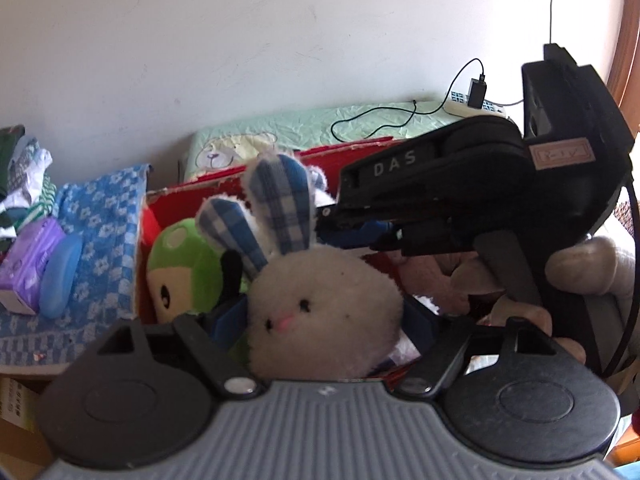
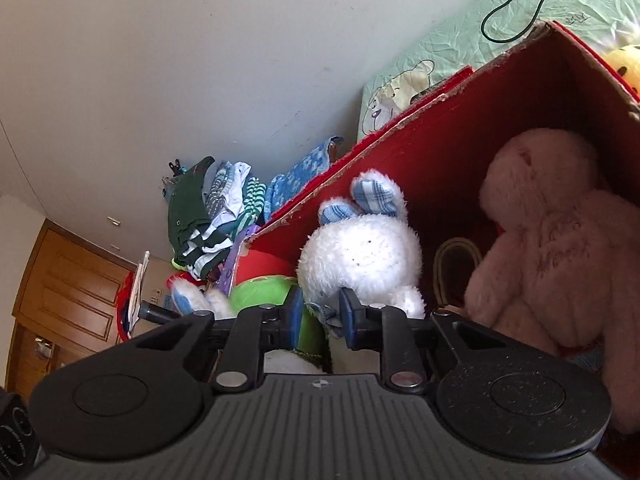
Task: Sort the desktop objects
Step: 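Open the right gripper to release the bunny inside the box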
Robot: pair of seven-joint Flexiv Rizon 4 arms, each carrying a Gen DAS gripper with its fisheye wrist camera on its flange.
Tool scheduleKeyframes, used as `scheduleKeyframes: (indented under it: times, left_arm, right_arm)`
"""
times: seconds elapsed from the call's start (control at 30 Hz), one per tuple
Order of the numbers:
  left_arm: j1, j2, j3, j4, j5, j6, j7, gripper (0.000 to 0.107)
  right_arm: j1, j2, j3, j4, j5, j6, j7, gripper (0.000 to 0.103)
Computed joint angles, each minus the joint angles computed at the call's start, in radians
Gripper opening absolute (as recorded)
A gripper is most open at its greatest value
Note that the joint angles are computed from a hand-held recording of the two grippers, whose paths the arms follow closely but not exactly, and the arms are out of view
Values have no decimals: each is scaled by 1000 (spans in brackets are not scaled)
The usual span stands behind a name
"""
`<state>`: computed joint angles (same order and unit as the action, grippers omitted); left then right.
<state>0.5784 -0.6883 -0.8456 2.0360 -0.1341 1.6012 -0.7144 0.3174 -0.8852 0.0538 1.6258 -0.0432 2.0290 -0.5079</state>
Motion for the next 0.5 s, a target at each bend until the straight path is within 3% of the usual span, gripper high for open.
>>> scheduleKeyframes:
  times: [0.1,0.27,0.4,0.5]
  left_arm:
    - [-43,-2,41,-14,-4,6,-13,80]
    - [-97,7,96,-30,-28,-19,-11,82]
    - [-67,19,59,-9,-29,7,12,84]
    - [-33,23,26,11,-1,45,6,85]
  right_arm:
    - [37,30,-45,39,40,13,-22,31]
    - [141,81,-155,108,181,20,-75,31]
    - [243,106,-268,128,256,-79,-98,31]
    - [251,100,-279,118,250,-110,-92,31]
